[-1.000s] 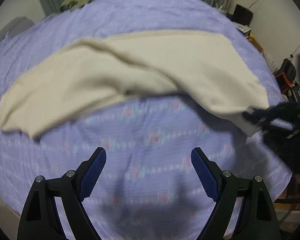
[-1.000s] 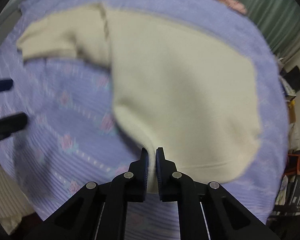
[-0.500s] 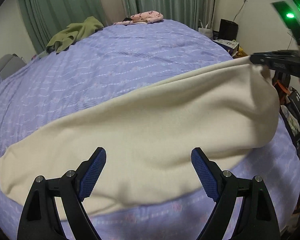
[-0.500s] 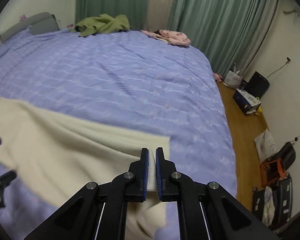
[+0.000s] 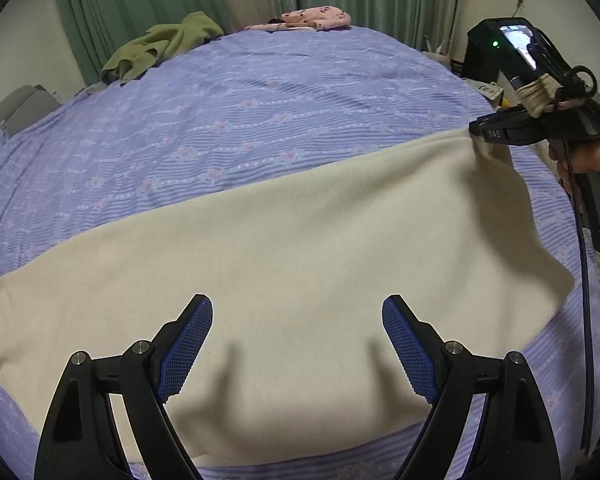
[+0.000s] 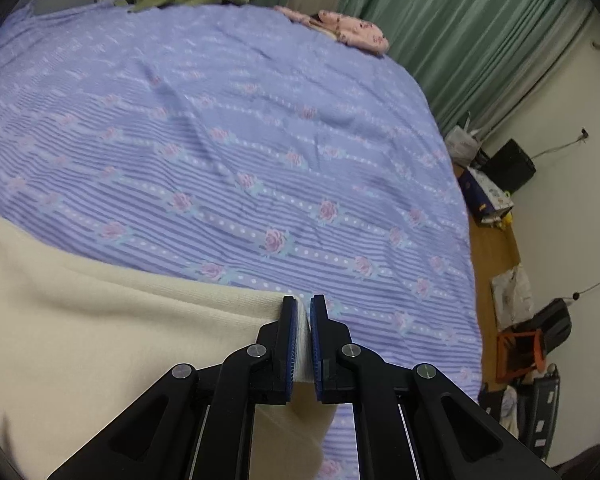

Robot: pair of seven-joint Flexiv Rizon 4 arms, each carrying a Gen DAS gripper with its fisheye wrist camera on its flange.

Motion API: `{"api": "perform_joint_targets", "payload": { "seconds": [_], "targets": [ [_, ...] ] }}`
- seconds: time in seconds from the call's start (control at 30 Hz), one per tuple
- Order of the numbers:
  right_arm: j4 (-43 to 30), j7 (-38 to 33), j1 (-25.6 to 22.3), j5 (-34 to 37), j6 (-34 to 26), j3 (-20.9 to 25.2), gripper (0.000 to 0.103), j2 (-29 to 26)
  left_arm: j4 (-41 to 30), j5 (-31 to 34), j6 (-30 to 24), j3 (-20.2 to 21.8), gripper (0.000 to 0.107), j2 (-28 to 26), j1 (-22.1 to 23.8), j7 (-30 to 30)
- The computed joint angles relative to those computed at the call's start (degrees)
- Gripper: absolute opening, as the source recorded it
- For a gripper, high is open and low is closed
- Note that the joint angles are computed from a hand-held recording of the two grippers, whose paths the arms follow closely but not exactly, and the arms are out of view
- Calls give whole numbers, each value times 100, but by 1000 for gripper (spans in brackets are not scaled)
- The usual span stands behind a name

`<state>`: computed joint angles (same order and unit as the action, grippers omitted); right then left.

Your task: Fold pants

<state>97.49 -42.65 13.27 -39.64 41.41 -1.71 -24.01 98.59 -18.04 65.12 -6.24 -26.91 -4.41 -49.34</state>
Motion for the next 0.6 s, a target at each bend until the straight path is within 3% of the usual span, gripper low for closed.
{"api": "perform_joint_targets", "payload": {
  "seconds": [0.07,0.13,0.17,0.2,0.47,0.6],
  "targets": [
    [-48,114,60,-122,-132,-76,15,-73,-51,84,-6,67,87,-24,-62,-109],
    [-7,503,188,-398,-423,-187,42,-7,-27,76,11,44,87,17,-43,-107],
    [112,722,197,-557,-391,-200,63,104,-3,31,2,10,87,66,-14,-82],
    [326,972,179,-754,-245,-188,68,309,40,-45,-9,-44,87,121,35,-16],
    [1335,1740,92,-1035,-148,586,68,1809,848,-1184,-229,-195,87,1242,422,838],
    [1535,1894,266,-785,-174,1091,68,2407,1243,-1796,-458,151,90,1964,428,1230]
  ]
}}
